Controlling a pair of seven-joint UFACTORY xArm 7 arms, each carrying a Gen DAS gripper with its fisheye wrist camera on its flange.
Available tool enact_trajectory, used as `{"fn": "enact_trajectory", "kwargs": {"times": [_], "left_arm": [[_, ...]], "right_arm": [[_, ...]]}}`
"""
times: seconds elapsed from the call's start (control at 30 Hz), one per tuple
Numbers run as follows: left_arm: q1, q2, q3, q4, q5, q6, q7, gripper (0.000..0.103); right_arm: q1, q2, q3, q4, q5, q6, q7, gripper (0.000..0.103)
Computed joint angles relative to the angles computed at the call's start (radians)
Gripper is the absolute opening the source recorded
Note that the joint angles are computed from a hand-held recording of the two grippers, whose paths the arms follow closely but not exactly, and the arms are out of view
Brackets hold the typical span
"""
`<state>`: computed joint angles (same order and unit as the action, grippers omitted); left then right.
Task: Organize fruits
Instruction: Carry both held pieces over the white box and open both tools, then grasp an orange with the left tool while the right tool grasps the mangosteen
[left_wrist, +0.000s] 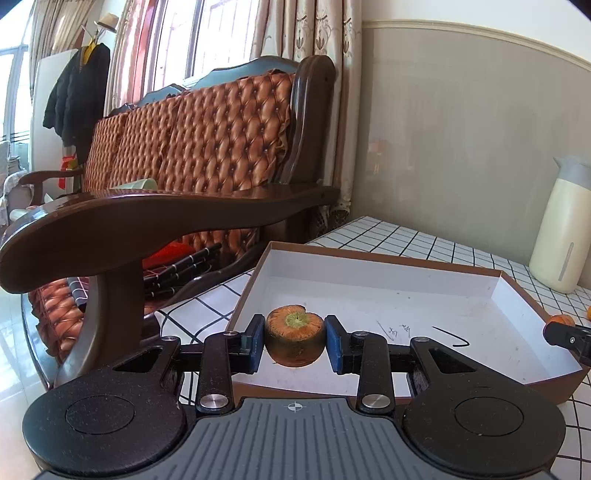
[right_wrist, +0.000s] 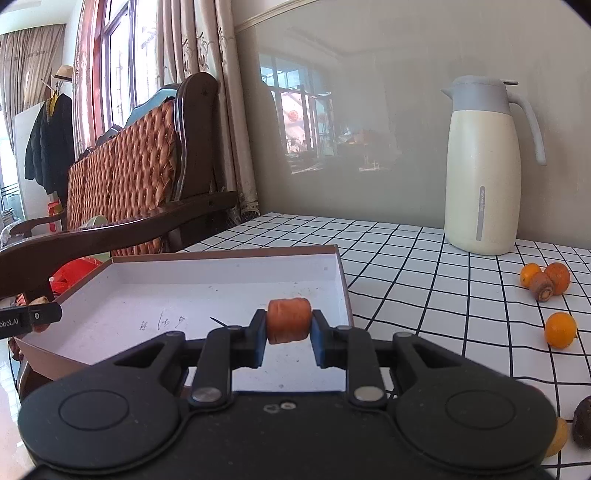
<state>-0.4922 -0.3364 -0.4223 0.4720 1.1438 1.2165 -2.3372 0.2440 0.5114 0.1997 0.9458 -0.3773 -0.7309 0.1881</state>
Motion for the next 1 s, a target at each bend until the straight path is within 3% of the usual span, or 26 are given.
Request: {"fn": "enact_trajectory", "kwargs": {"times": [0.07,0.13,0.17,0.2,0.23,0.33,0.47,0.87,1.0], "left_arm": [[0.001,0.013,-0.004,0.012,-0.011,0.018,-0.002,0.035],[-0.006,0.013,-0.015,0.020,-0.014,0.048,-0.008,0.040],[-0.011,0.018,-0.032,0.028,-0.013,0.088,-0.024,0.075],[-0.018,0.035,-0.052,0.044,-0.017,0.145,-0.042,0.102],[-0.026,0.057,-0.074,0.061,-0.015,0.217,-0.067,0.103],[-0.064,0.095,-0.072,0.088,0.010,0.307,-0.060,0.103],[-0.094,0.104,-0.027,0.100,0.020,0.285,-0.027,0.103],[-0.162,0.191,-0.015,0.165,0.053,0.387,0.040,0.103],[-0.179,0.171,-0.005,0.154,0.080,0.356,0.028,0.103]], "right_arm": [[0.040,-0.002,-0.022,-0.006,0.070,-0.012,-0.050,0.036],[0.088,-0.006,-0.045,-0.033,0.180,-0.093,-0.111,0.076],[0.101,-0.002,-0.048,-0.050,0.228,-0.170,-0.128,0.080],[0.097,0.003,-0.045,-0.059,0.238,-0.235,-0.128,0.087],[0.085,0.002,-0.042,-0.063,0.222,-0.265,-0.116,0.096],[0.051,0.003,-0.037,-0.072,0.171,-0.322,-0.067,0.097],[0.037,-0.005,-0.041,-0.071,0.151,-0.298,-0.031,0.097],[0.043,-0.013,-0.042,-0.086,0.152,-0.269,-0.039,0.097],[0.000,-0.022,-0.032,-0.093,0.097,-0.264,0.040,0.097]]}}
